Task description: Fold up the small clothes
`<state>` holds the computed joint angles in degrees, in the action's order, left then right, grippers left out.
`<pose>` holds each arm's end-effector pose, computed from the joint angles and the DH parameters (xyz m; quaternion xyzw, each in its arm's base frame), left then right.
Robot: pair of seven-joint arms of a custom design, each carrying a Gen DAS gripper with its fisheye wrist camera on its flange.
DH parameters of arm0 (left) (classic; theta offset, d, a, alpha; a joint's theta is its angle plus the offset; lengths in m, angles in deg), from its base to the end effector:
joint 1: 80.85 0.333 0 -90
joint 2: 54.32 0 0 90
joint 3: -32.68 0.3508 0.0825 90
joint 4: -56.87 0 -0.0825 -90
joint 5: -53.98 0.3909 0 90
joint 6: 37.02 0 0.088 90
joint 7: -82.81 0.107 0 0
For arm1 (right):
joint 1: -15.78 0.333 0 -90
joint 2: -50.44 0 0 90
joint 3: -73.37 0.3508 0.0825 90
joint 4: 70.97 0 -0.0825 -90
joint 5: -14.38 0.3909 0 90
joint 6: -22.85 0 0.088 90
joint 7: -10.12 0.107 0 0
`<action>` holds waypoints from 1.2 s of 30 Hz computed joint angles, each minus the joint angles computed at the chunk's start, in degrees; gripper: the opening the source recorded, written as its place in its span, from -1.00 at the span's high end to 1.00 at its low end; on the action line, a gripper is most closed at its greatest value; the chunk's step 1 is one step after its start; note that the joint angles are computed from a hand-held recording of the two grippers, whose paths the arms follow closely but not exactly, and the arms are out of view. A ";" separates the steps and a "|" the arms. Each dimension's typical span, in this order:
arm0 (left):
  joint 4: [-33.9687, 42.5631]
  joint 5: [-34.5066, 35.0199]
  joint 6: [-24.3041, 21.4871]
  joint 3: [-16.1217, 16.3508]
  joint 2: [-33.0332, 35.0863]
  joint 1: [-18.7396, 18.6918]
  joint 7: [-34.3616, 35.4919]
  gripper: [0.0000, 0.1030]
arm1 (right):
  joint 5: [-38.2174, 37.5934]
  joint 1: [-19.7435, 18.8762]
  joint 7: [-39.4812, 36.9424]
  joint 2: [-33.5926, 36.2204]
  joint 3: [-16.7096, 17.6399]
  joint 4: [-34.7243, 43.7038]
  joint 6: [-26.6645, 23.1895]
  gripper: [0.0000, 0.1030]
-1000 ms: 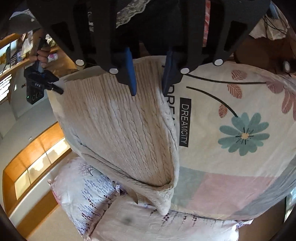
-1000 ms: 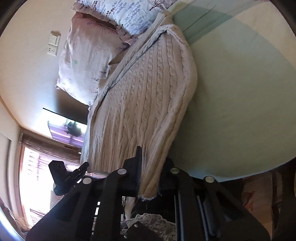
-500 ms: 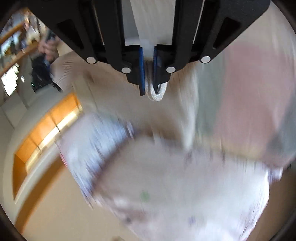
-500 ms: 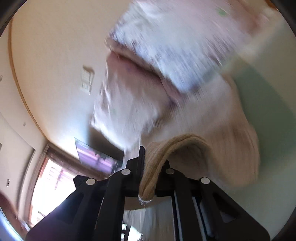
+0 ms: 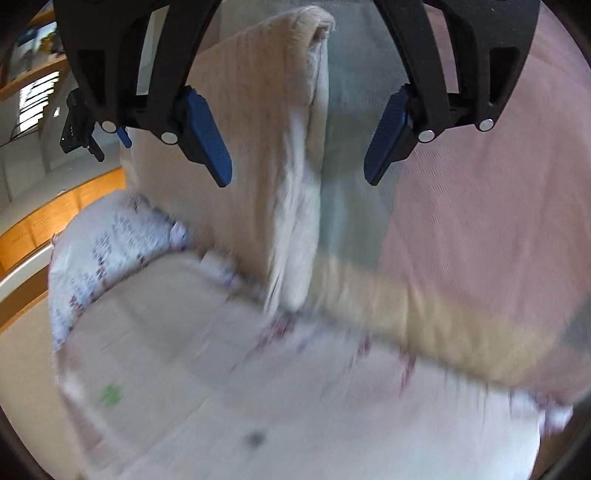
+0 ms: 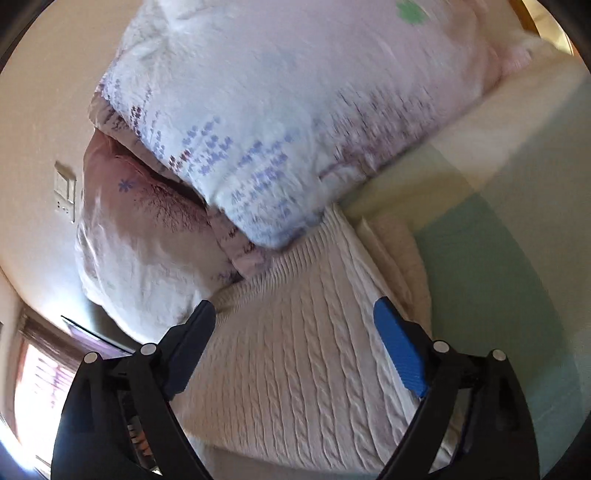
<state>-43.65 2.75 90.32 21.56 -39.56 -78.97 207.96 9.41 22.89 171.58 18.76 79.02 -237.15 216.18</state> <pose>0.6599 -0.1205 0.4875 0.5546 -0.7284 0.3809 0.1293 0.3485 0.0910 0.4779 -0.2810 0.8254 -0.0626 0.4857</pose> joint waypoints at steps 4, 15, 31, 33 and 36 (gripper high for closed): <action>0.37 -1.80 -2.18 -0.78 0.93 -0.31 -0.69 0.50 | -1.18 2.53 -1.23 -2.02 -2.26 -2.03 0.19 -0.74; 4.04 -23.28 -10.79 -6.88 -1.19 -6.39 5.43 0.74 | -2.71 -5.34 -0.41 -20.32 3.80 -6.04 -13.38 -0.74; 0.20 -7.66 5.16 -4.88 -0.84 -14.16 3.11 -0.60 | -1.35 12.71 -18.13 -7.73 -16.12 2.61 -15.57 -0.15; -0.26 -3.30 6.75 -4.59 -0.43 -14.35 1.07 -0.60 | -0.02 14.93 -20.45 -3.64 -16.86 5.76 -17.56 -0.07; -0.71 -0.24 8.80 -5.14 0.29 -14.50 0.06 -0.62 | 2.67 16.10 -22.46 2.20 -16.76 9.68 -21.02 0.61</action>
<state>-44.36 2.51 99.11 16.42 -39.27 -93.47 208.02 12.08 38.99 149.12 20.96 62.26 -227.47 195.16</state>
